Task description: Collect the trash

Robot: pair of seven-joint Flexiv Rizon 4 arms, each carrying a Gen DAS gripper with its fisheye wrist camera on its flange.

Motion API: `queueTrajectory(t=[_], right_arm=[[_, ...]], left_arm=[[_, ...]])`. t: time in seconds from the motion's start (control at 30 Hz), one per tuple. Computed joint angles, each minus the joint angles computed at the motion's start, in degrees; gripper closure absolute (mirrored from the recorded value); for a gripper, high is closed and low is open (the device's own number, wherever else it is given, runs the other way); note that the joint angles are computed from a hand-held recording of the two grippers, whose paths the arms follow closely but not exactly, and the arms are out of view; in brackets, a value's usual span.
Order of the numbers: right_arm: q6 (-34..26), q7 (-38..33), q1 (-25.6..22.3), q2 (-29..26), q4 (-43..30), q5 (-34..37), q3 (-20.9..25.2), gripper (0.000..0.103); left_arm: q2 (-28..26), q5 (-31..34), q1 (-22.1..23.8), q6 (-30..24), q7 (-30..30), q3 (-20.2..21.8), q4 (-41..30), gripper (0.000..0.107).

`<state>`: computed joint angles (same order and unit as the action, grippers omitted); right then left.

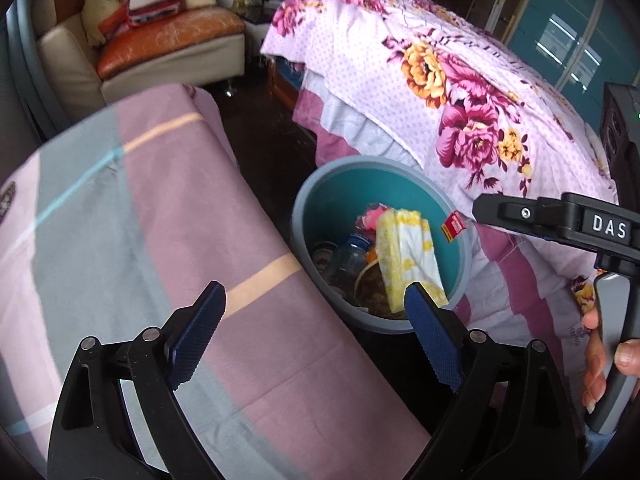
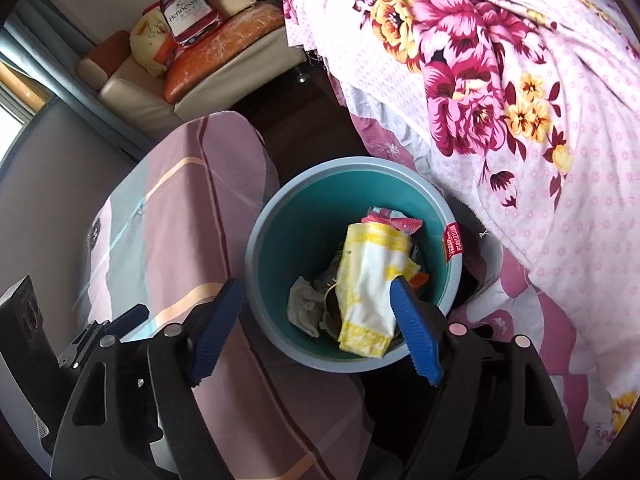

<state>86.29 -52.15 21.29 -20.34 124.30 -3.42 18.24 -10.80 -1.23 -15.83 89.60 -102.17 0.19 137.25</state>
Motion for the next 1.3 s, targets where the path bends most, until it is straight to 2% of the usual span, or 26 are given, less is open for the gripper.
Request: queueTrajectory(t=[0.1, 0.2, 0.3, 0.37, 0.47, 0.57, 0.67, 1.07, 1.3], right_arm=[[-1.86, -1.36, -0.81, 1.31, -0.06, 0.63, 1.67, 0.025], [-3.8, 0.49, 2.07, 3.78, 1.03, -1.07, -0.44, 0.013], [-3.95, 3.98, 5.55, 6.19, 3.23, -5.24, -3.65, 0.011], [-4.15, 5.31, 6.56, 7.53, 4.37, -7.3, -4.17, 0.011], [-4.59, 7.13, 7.73, 9.13, 5.65, -10.75, -4.97, 0.01], [-5.01, 11.04, 9.3, 10.8, 7.2, -16.2, -6.53, 0.009], [-5.26, 13.5, 9.24, 11.92, 7.99, -18.94, -6.0, 0.009], [-7.98, 18.35, 8.9, 15.5, 9.72, -25.35, -3.5, 0.009], [-7.81, 22.27, 8.87, 16.17, 10.65, -30.62, -3.38, 0.009]], left_arm=[[2.17, -0.9, 0.57, 0.32, -0.2, -0.36, 1.47, 0.016], [4.05, 1.52, -0.32, -0.64, -2.84, 1.32, 1.71, 0.015], [6.47, 1.03, 0.96, -1.09, -2.8, 0.36, 3.34, 0.014], [7.83, 2.69, 1.38, -1.41, -4.4, 0.55, 3.98, 0.008], [10.15, 2.98, 2.57, -2.02, -4.84, -0.04, 5.47, 0.008], [12.7, 7.04, 4.29, -3.6, -8.5, -0.38, 6.14, 0.008], [15.24, 8.99, 5.91, -4.24, -10.45, -1.22, 7.48, 0.008], [23.19, 7.57, 9.41, -3.73, -10.33, -2.97, 13.74, 0.008], [25.64, 6.25, 10.22, -3.03, -9.82, -3.0, 15.96, 0.008]])
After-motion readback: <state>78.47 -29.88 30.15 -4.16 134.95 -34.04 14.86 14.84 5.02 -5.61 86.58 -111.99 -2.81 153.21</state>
